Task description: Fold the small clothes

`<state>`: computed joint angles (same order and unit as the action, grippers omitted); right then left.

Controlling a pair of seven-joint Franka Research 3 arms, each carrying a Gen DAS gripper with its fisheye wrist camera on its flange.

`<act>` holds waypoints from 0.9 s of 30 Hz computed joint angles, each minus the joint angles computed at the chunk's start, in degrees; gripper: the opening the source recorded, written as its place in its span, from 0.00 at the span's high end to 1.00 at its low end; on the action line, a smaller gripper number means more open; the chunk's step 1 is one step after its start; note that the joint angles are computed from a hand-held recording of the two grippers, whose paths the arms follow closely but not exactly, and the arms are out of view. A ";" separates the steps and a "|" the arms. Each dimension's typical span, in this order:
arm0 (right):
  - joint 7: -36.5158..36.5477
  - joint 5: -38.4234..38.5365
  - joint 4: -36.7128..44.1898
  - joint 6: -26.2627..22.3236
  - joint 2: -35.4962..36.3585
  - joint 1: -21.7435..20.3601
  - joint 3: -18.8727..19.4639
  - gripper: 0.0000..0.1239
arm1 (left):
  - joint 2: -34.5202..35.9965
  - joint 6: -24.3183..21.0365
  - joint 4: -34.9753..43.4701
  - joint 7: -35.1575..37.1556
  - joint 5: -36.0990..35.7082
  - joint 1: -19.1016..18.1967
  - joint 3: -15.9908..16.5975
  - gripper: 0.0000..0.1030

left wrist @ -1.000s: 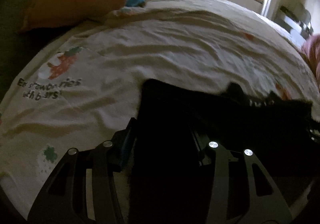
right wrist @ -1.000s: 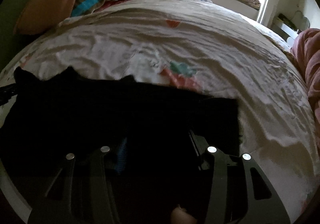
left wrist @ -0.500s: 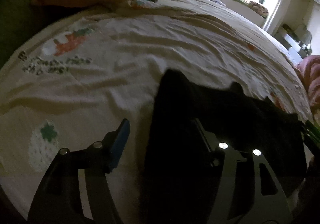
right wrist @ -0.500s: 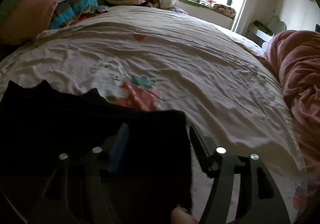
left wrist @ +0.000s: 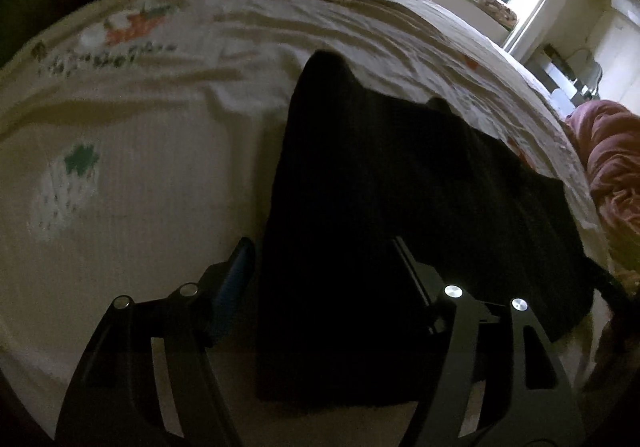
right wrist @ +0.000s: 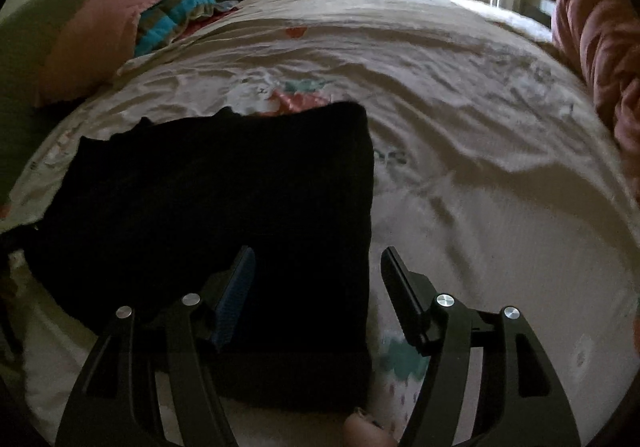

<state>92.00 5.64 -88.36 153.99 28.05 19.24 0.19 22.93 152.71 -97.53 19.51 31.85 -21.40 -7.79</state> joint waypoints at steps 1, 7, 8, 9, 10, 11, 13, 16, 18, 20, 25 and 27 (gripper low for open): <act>0.29 0.28 -0.40 -0.47 -0.26 -0.10 0.01 0.49 | -0.29 0.22 -0.51 0.09 -0.05 0.02 -0.11 0.43; -4.69 7.00 -5.77 0.05 -3.48 -3.79 3.73 0.86 | -1.40 0.82 -1.95 0.74 0.43 -0.79 -0.36 0.75; -4.09 6.04 -6.97 0.82 -4.31 -2.86 2.77 0.87 | -1.49 0.44 -1.94 0.55 0.94 -1.05 -0.25 0.75; -3.96 5.54 -7.81 1.22 -4.88 -2.44 2.29 0.87 | -1.78 0.78 -2.47 -0.13 1.29 -1.16 -0.14 0.75; -3.27 4.81 -8.64 1.45 -5.33 -1.89 1.66 0.87 | -2.02 1.32 -3.04 -0.60 1.30 -1.02 -0.18 0.75; -3.11 4.74 -8.93 1.37 -5.42 -1.88 1.52 0.87 | -2.31 1.69 -3.57 -1.14 1.44 -0.99 -0.16 0.75; -2.36 3.74 -9.47 1.46 -5.70 -1.39 0.92 0.86 | -2.61 0.28 -3.45 -1.79 2.88 -1.72 0.03 0.75; 2.93 -2.45 -10.48 1.77 -6.60 1.60 -2.32 0.76 | -2.75 -4.17 -2.05 -1.54 5.11 -2.94 -0.18 0.74; 4.17 -4.05 -11.00 2.12 -6.88 1.64 -2.36 0.75 | -3.00 -6.69 -1.57 -1.38 6.47 -3.45 -0.43 0.72; 5.65 -5.79 -12.28 2.84 -7.71 2.00 -2.76 0.71 | -3.44 -8.61 -1.56 -1.34 8.03 -3.88 -0.67 0.72; 9.14 -9.96 -14.49 3.68 -9.39 2.66 -3.54 0.63 | -4.15 -11.58 -1.88 -1.87 10.73 -4.51 -1.47 0.68; 10.35 -11.55 -15.60 4.13 -10.19 2.80 -3.64 0.63 | -4.32 -12.44 -1.93 -2.12 11.53 -4.71 -1.72 0.66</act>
<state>102.35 -5.91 -103.96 158.12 17.87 22.03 -3.44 18.62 140.26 -99.47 17.39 43.39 -26.11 -9.52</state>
